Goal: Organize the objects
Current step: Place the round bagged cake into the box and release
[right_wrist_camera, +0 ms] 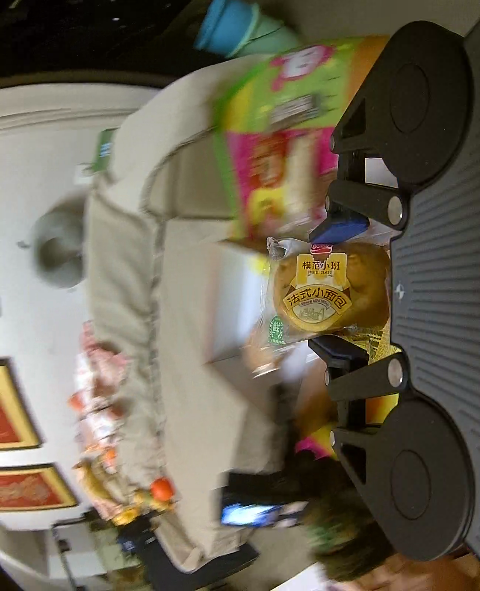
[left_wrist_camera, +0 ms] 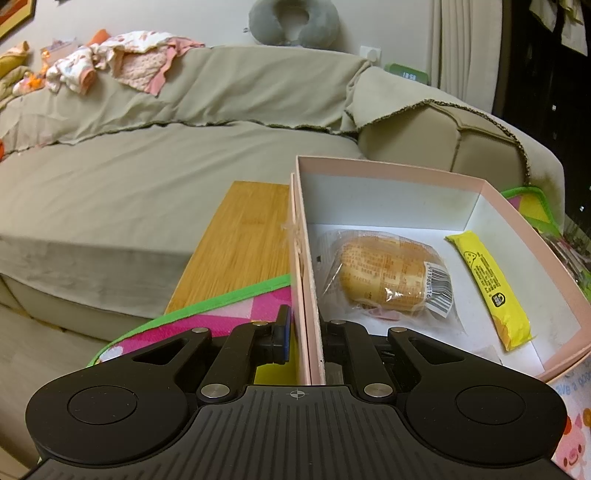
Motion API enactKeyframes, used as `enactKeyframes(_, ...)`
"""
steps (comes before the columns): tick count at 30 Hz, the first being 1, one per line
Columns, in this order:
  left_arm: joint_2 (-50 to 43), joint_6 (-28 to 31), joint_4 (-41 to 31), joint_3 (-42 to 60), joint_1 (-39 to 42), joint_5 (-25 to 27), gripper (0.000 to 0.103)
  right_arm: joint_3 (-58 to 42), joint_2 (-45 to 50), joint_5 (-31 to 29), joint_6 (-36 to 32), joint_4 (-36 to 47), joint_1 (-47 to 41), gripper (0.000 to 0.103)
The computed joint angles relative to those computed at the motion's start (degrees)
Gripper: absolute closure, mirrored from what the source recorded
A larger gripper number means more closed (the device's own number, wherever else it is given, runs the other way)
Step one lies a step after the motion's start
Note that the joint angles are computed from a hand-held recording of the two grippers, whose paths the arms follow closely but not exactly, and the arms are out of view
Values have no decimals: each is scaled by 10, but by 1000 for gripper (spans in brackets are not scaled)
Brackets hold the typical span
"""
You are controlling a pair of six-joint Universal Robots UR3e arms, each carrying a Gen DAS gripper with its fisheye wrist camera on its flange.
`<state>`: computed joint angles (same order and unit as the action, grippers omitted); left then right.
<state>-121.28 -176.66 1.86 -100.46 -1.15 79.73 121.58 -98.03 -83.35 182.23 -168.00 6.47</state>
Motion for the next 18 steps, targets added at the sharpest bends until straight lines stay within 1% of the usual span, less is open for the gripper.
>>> enactKeyframes(3, 0, 0, 0, 0, 0, 1, 92, -79, 72, -28, 13, -40, 30, 50)
enactKeyframes(6, 0, 1, 1, -1, 0, 1, 92, -182, 155, -36, 25, -51, 43, 50)
enactKeyframes(8, 1, 1, -1, -1, 0, 0, 92, -259, 213, -38, 34, -45, 47, 46)
enactKeyframes(9, 1, 2, -1, -1, 0, 1, 92, -303, 244, -38, 37, -31, 48, 40)
enactKeyframes(11, 2, 3, -2, -2, 1, -1, 92, -359, 282, -41, 48, -5, 46, 39)
enactKeyframes(12, 2, 3, -2, -1, 0, -1, 92, -370, 289, -34, 52, 4, 42, 39)
enactKeyframes(14, 1, 3, -1, 0, 0, 0, 92, -357, 285, -22, 58, 3, 36, 38)
enactKeyframes(16, 0, 3, 4, -3, 1, -2, 92, -319, 267, -25, 55, -11, 30, 32)
enactKeyframes(18, 0, 3, 6, -4, 0, -2, 92, -270, 243, -35, 49, -26, 20, 31)
